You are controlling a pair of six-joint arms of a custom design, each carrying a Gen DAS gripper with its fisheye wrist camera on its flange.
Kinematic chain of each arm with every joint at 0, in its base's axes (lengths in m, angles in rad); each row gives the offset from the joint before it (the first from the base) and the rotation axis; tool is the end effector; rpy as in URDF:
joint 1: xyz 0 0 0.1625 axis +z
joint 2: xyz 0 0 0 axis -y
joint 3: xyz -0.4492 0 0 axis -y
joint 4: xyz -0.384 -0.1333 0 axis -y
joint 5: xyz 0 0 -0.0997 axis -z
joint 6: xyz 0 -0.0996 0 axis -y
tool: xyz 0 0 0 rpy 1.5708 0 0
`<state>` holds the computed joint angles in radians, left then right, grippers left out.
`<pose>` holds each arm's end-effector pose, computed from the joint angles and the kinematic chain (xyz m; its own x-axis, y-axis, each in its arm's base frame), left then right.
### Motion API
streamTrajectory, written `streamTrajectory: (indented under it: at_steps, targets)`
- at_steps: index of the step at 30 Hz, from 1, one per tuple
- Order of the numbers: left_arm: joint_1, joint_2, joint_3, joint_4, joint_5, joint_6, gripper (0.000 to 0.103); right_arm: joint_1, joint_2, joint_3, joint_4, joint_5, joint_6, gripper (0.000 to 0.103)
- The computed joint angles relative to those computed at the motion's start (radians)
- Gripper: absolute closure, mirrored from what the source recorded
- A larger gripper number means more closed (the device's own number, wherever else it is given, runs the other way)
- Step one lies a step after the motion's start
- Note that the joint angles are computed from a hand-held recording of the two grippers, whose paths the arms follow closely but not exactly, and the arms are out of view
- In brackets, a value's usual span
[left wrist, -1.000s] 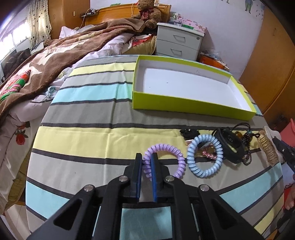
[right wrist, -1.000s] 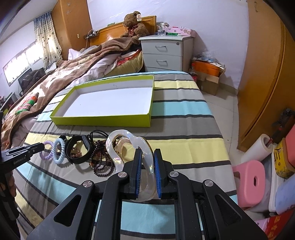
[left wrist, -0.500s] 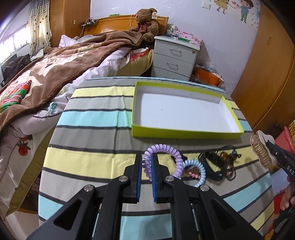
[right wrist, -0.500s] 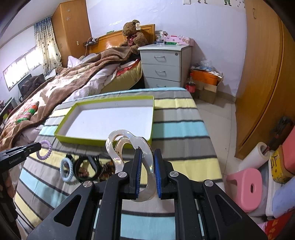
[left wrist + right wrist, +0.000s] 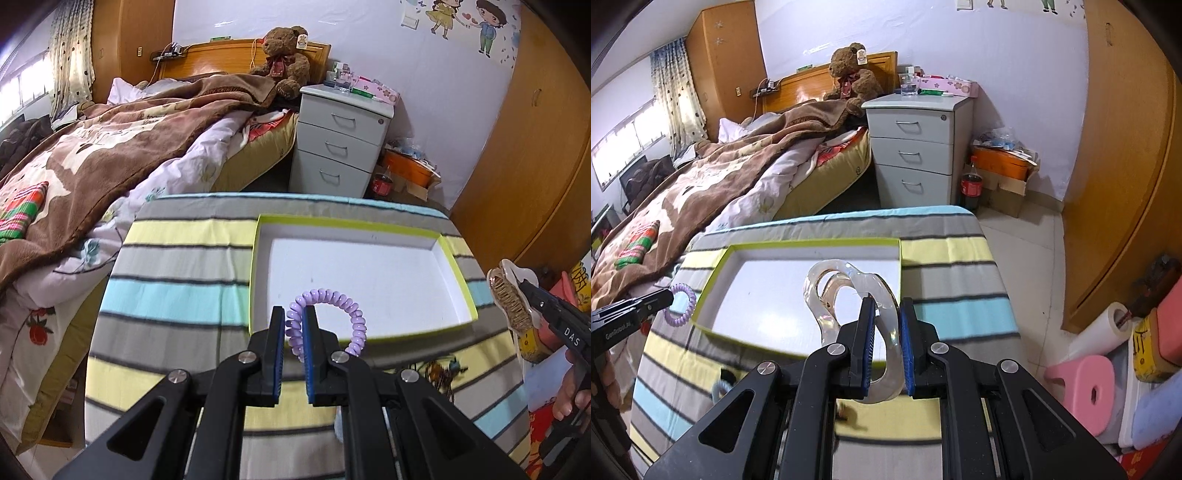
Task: Organize jewelry
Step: 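Carry both items into the green box lid and open both grippers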
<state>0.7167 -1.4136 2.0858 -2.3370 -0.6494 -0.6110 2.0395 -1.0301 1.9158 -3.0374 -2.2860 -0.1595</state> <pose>-0.2190 -0.4728 0.3164 -0.8022 -0.0420 -0.5956 0.3546 0.7691 -0.5318 0.3312 -0.5035 0.2421 -0.7655 -0.1382 0.6284 -0.5056 0.7332 -0.4547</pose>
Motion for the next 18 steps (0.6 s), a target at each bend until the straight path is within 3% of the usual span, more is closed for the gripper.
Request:
streamTrajectory:
  at_steps: [18]
  targets:
    - [0.152,0.181,-0.16,-0.142,-0.077,0.178,0.093,-0.065,0.179,-0.226,0.165,0.019,0.021,0.089]
